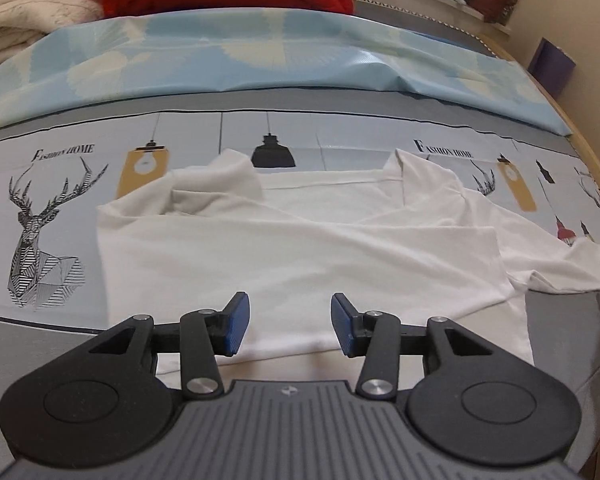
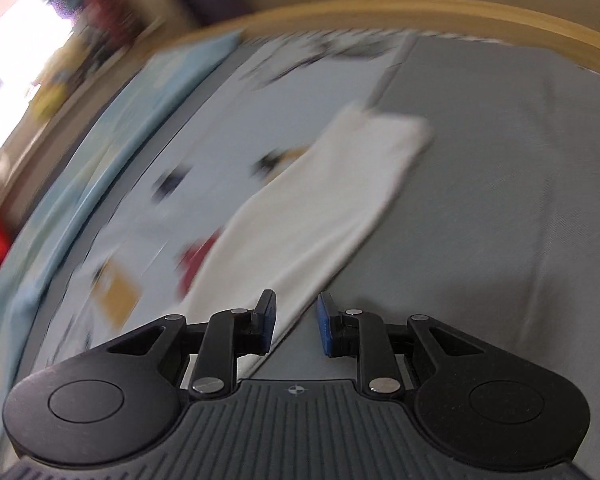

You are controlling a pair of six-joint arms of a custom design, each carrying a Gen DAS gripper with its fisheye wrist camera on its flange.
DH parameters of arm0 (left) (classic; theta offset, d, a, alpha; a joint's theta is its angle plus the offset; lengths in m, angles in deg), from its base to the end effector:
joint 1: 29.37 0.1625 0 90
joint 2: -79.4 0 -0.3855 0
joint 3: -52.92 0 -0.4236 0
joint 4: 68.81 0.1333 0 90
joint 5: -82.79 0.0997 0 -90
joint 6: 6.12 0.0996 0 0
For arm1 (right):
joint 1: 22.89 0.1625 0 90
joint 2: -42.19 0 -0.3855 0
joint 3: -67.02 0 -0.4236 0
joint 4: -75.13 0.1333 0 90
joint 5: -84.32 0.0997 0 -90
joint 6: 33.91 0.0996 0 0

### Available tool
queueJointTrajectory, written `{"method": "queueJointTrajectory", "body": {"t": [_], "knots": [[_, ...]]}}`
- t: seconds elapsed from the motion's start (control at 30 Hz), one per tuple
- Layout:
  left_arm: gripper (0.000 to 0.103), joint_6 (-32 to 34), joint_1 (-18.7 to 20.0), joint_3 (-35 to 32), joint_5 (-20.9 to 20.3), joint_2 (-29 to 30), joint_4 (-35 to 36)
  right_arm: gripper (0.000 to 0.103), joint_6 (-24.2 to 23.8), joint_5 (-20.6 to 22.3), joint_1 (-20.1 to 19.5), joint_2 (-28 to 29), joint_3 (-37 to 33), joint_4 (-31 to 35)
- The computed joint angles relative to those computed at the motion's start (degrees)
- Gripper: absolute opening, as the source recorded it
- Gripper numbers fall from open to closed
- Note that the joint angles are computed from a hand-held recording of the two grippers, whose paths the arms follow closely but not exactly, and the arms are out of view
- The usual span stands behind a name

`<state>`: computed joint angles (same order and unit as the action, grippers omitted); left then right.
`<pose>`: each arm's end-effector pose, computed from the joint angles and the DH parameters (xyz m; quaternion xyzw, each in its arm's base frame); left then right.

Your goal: Fold small clothes

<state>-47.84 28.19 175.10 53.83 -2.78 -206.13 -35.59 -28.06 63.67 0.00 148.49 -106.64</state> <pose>-0.0725 -0.5250 0.2370 -0.1019 0.8543 -0.3494 0.3712 0.0504 -0.7517 0.1762 -0.0993 -0.8784 0.4256 0.1933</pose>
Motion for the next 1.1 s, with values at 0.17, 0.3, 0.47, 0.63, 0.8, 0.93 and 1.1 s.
{"method": "queueJointTrajectory", "body": {"t": [0.17, 0.3, 0.47, 0.63, 0.8, 0.93, 1.1], "knots": [[0.05, 0.99, 1.32, -0.05, -0.3, -0.1, 0.66, 0.028, 5.38, 1.57, -3.16, 2.8, -4.81, -0.35], [0.05, 0.04, 1.55, 0.56, 0.06, -1.59, 2.06, 0.027, 6.51, 3.43, -4.36, 5.24, -7.32, -1.32], [0.05, -0.86, 1.77, 1.89, 0.75, -4.57, 3.45, 0.004, 8.16, 2.59, -3.74, 8.13, -10.33, -4.41], [0.05, -3.69, 2.48, 3.25, 2.31, -9.1, 6.29, 0.003, -2.84, -5.57, -0.04, 13.63, -15.23, -13.54], [0.05, -8.35, 3.11, 4.94, 4.23, -15.83, 9.1, 0.003, -30.94, -3.67, 8.96, 20.06, -17.89, -29.29], [0.05, -13.34, 3.63, 5.81, 5.52, -21.13, 11.94, 0.003, -38.49, 11.8, 14.57, 16.69, -5.24, -29.66], [0.05, -14.74, 3.64, 7.06, 4.61, -25.77, 10.36, 0.003, -45.43, 29.33, 19.13, 10.69, 10.88, -12.93]]}}
